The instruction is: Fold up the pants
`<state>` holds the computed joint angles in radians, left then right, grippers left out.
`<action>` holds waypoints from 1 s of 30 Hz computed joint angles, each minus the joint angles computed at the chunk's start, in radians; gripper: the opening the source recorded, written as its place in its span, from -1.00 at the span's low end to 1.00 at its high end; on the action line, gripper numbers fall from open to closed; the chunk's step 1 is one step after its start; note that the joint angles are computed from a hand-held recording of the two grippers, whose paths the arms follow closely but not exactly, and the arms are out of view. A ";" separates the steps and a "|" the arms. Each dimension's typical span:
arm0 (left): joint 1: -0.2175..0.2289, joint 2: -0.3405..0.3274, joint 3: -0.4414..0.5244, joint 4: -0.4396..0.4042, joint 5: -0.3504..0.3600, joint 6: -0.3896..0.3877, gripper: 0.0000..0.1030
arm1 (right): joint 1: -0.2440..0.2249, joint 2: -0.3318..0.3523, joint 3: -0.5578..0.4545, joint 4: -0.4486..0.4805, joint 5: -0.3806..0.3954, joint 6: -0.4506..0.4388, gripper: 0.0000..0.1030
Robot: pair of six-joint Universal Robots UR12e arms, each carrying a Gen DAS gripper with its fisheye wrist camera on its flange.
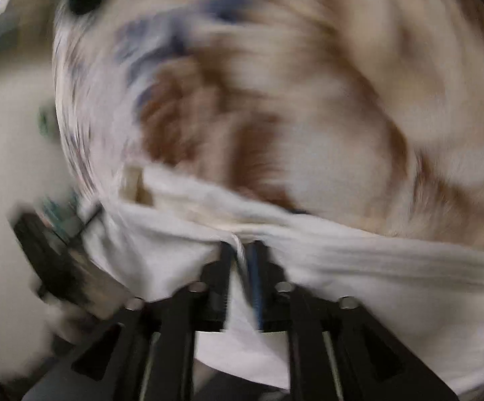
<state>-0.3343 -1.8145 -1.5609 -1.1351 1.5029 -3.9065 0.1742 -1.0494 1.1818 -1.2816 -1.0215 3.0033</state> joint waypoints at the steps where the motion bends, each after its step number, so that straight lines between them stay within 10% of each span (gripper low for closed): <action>1: -0.002 0.005 -0.004 0.008 0.004 -0.008 0.36 | 0.017 0.003 -0.028 -0.022 -0.057 -0.019 -0.44; 5: -0.016 0.021 -0.018 0.011 0.059 -0.037 0.36 | 0.053 -0.001 -0.079 -0.081 0.008 -0.086 0.19; 10: -0.012 0.031 -0.056 0.016 0.043 -0.075 0.36 | 0.120 0.068 -0.132 -0.061 0.059 -0.051 0.23; 11: -0.010 0.035 -0.064 0.021 0.039 -0.074 0.36 | 0.132 0.083 -0.141 -0.048 0.046 -0.048 0.18; 13: -0.007 0.043 -0.078 0.029 0.032 -0.063 0.36 | 0.142 0.099 -0.137 -0.085 0.004 -0.002 -0.83; 19: 0.001 0.056 -0.108 0.078 0.011 -0.055 0.36 | 0.063 0.102 -0.022 0.057 0.383 0.170 -0.59; 27: 0.007 0.066 -0.114 0.105 -0.002 -0.098 0.36 | 0.099 0.242 -0.264 0.471 0.407 -0.257 -0.05; 30: 0.013 0.071 -0.125 0.197 -0.026 -0.124 0.36 | 0.114 0.259 -0.284 0.448 0.367 -0.229 0.14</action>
